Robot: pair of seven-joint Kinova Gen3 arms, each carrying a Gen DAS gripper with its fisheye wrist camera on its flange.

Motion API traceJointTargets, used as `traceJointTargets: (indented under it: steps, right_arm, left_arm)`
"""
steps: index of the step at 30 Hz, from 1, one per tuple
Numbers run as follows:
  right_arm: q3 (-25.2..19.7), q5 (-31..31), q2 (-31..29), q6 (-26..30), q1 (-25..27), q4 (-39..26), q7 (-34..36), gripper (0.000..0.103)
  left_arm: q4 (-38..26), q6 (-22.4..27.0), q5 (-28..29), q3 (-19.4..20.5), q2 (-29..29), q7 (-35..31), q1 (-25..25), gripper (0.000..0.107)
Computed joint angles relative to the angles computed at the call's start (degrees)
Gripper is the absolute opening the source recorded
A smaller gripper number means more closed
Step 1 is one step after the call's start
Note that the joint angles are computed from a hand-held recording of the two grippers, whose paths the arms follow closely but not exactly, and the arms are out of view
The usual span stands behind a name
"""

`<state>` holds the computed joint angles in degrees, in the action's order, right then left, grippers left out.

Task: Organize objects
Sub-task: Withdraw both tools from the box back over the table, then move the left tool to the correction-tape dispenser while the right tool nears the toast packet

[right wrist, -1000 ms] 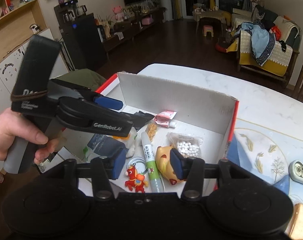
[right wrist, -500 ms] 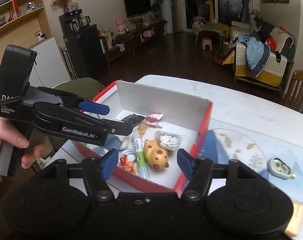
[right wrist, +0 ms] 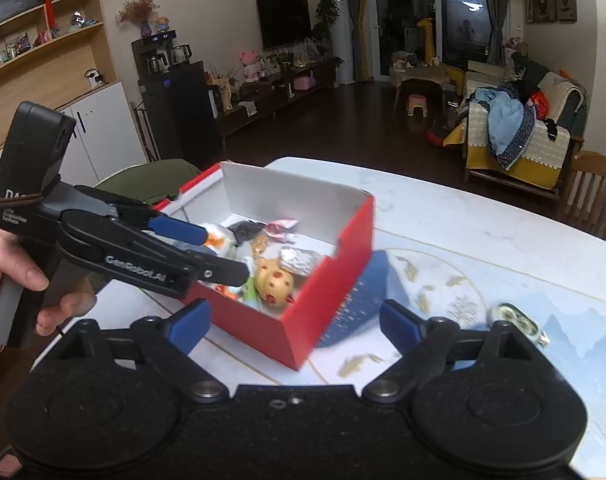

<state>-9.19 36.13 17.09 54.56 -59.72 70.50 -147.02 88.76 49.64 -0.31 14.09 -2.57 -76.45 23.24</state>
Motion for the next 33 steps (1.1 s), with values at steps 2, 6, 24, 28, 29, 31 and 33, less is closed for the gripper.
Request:
traceJointTargets:
  steps: [2, 6, 24, 28, 29, 31, 33]
  right_arm:
    - [0.11, 0.11, -1.80, -1.15, 0.55, 3.14, -1.23, 0.098]
    - [-0.68, 2.89, -5.24, -2.23, 1.79, 9.14, -4.33, 0.102]
    - [-8.02, 1.97, -16.40, -3.13, 15.98, 27.34, -5.43, 0.102]
    - [-8.01, -1.32, -17.35, -4.91, 18.91, 29.22, 0.27, 0.102]
    - [-7.84, -2.43, -17.40, -5.70, 19.66, 29.52, 2.25, 0.102]
    - [-7.63, -3.71, -17.13, -6.47, 20.83, 29.90, 5.18, 0.102]
    - [-7.23, -4.96, -17.12, -8.02, 21.92, 30.65, 7.05, 0.102]
  left_arm:
    - [-0.31, 0.13, -0.95, 1.04, 0.57, 2.15, 0.81, 0.079]
    - [-1.85, 0.83, -4.83, 2.90, 2.50, 6.99, 3.59, 0.082]
    - [-15.37, 4.39, -26.52, -0.07, 17.05, 25.96, 24.25, 0.103]
    - [-20.73, 5.94, -25.89, -1.59, 21.54, 24.20, 26.79, 0.103]
    - [-22.24, 6.37, -25.44, -2.05, 22.74, 23.72, 27.28, 0.103]
    - [-25.68, 7.71, -24.36, -3.03, 25.27, 22.77, 28.15, 0.103]
    - [-29.13, 9.05, -22.94, -3.90, 27.73, 21.38, 28.67, 0.103]
